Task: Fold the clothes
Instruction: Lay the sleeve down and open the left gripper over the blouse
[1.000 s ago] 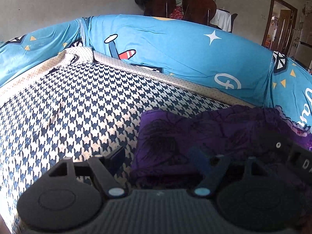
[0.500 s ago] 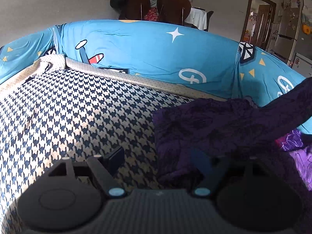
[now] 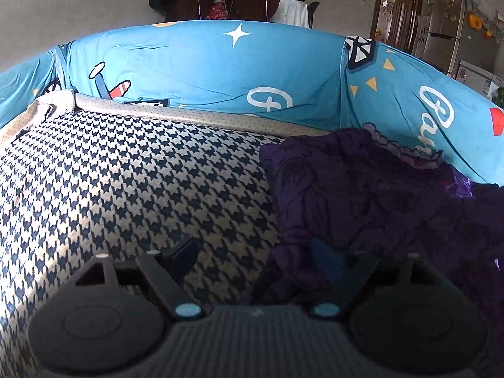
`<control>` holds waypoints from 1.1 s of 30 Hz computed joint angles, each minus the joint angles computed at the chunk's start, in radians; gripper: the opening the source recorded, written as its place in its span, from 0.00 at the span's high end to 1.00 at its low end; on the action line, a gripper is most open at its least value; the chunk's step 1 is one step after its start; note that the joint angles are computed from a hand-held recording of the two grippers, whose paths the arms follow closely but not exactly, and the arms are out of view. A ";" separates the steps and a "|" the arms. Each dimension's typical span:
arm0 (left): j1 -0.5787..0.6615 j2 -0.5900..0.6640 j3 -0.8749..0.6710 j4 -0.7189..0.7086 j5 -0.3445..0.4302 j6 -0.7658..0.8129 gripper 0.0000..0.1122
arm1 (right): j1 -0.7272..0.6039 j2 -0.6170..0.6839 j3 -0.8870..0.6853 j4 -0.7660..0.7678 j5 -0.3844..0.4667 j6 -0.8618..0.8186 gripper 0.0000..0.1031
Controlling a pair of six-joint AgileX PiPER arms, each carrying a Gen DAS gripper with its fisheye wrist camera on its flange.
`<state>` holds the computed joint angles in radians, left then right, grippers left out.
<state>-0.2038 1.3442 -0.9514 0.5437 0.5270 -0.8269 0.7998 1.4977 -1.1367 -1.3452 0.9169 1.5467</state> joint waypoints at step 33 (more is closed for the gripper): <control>0.378 0.189 -0.151 -1.079 -0.029 0.938 0.20 | -0.033 0.107 0.046 0.062 -0.451 -0.159 0.70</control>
<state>0.1744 1.5332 -1.1022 -0.5348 0.4981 0.1107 0.7670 1.6046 -1.0910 -1.2836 0.4662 1.3875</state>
